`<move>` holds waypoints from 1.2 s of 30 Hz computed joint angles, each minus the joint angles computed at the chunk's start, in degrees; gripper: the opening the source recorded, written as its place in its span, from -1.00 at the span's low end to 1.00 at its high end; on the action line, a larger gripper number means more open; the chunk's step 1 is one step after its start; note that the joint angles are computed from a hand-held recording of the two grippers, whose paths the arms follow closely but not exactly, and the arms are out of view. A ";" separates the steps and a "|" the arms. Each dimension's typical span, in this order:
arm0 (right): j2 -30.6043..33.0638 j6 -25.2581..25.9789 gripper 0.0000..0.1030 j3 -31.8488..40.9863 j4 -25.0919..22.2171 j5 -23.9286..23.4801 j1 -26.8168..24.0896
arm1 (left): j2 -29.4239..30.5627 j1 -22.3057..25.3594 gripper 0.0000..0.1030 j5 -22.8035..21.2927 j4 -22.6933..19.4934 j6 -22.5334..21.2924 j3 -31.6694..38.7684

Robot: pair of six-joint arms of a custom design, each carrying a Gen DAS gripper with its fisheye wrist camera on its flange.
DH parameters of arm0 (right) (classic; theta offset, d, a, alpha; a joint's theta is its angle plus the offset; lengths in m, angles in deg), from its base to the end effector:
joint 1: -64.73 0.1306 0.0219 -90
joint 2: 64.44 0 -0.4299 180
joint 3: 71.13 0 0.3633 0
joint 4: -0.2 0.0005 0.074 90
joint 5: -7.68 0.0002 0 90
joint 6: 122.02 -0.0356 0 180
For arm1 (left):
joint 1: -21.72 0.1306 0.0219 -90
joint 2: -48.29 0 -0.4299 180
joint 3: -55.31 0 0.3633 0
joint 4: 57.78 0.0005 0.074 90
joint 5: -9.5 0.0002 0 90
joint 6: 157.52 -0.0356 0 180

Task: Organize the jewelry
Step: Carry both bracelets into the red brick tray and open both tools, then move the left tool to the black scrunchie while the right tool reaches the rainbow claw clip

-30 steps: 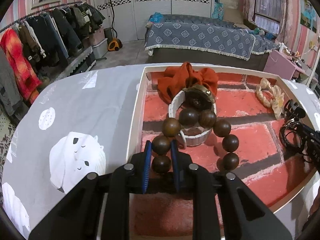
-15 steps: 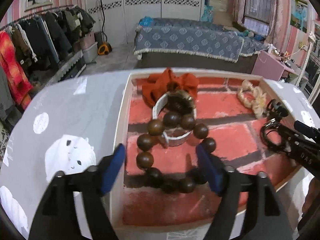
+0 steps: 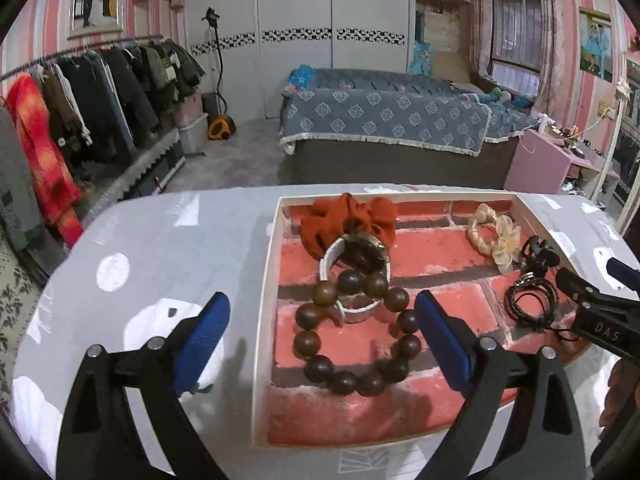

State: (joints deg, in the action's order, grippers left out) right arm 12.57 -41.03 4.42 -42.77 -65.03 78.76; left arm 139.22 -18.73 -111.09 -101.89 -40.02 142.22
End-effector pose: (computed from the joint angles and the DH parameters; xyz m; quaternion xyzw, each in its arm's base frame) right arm 0.3572 0.0778 0.4645 0.0182 0.9132 -0.0593 0.4028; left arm 0.3622 -0.2857 0.4569 0.0079 0.9058 0.0117 0.4235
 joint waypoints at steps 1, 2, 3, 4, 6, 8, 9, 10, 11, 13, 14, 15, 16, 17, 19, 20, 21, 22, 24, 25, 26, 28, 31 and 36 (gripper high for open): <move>0.01 -0.08 0.92 0.08 -0.12 -0.10 -0.01 | 0.03 -0.17 0.78 -0.40 0.04 -0.11 0.01; -0.07 -0.13 0.92 0.14 -0.28 0.13 0.07 | -0.14 -0.24 0.78 -0.45 0.35 -0.25 -0.10; -0.15 -0.21 0.92 0.24 -0.52 0.76 0.19 | -0.41 -0.21 0.78 -0.56 0.58 -0.21 -0.20; -0.16 -0.38 0.92 0.26 -0.43 1.42 0.26 | -0.60 -0.27 0.78 -1.24 0.71 -0.09 -0.27; -0.44 -1.36 0.92 0.47 -0.46 3.97 0.71 | -0.83 -0.81 0.78 -3.76 0.76 0.02 -0.23; -1.04 -1.38 0.92 0.64 -0.08 4.08 0.66 | -1.18 -1.30 0.78 -5.40 1.36 -0.57 -0.22; -1.70 -1.22 0.92 0.79 0.22 3.23 0.40 | -1.45 -1.51 0.78 -5.64 1.43 -0.74 -0.12; -2.34 -1.10 0.92 0.87 0.35 2.46 0.15 | -1.75 -1.92 0.78 -5.72 0.80 -0.59 0.31; -3.33 -0.70 0.92 0.96 0.40 1.28 -0.21 | -1.96 -2.23 0.78 -5.50 -0.17 -0.45 0.81; -6.38 0.69 0.92 0.34 1.90 -0.11 -0.69 | -2.79 -3.01 0.78 -4.77 -2.12 -0.97 1.58; -7.75 1.39 0.92 0.08 2.75 0.40 -0.72 | -3.51 -3.65 0.78 -5.22 -2.27 -1.05 1.52; -9.27 2.30 0.92 -0.12 3.40 1.36 -0.66 | -4.28 -4.28 0.78 -5.97 -2.59 -0.62 1.48; -10.32 3.04 0.92 -0.24 3.68 1.89 -0.59 | -4.95 -4.82 0.78 -6.38 -4.04 0.51 1.88; -11.53 3.92 0.92 -0.21 3.61 2.14 -0.51 | -5.29 -5.10 0.79 -6.30 -4.86 1.03 2.17; -13.69 5.42 0.92 0.29 1.68 2.65 -0.26 | -6.80 -6.05 0.91 -7.26 -6.69 2.60 2.51; -14.57 6.25 0.92 0.83 -0.33 3.42 0.06 | -7.51 -6.89 0.92 -8.91 -7.22 3.39 2.40; -15.38 6.79 0.92 1.26 -2.33 4.44 0.37 | -8.33 -7.83 0.92 -10.69 -7.81 4.01 2.25; -16.05 7.07 0.92 1.34 -3.30 4.85 0.48 | -9.10 -8.75 0.92 -11.80 -8.27 4.24 2.06; -18.60 7.29 0.92 0.59 -4.55 4.53 0.01 | -10.09 -10.53 0.92 -13.46 -10.08 4.58 1.96; -19.70 6.79 0.92 0.17 -5.05 4.10 -0.25 | -10.35 -11.61 0.92 -14.55 -11.32 5.08 1.95; -20.66 6.32 0.92 -0.34 -5.50 3.57 -0.54 | -10.68 -12.49 0.92 -15.48 -12.55 5.61 1.91; -23.04 5.35 0.92 -1.33 -6.95 0.81 -2.23 | -11.51 -14.51 0.92 -16.81 -14.55 6.95 1.15; -25.74 4.69 0.92 -2.66 -9.27 -0.79 -3.23 | -12.59 -16.82 0.92 -17.43 -17.22 10.21 0.08; -30.35 4.76 0.92 -5.58 -11.77 1.39 -1.03 | -13.69 -21.07 0.92 -19.99 -21.24 16.28 -1.97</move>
State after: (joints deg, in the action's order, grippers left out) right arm -17.78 -36.27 -1.16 -54.54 -63.64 77.73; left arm 125.53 -39.80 -131.07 -123.12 -23.74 140.25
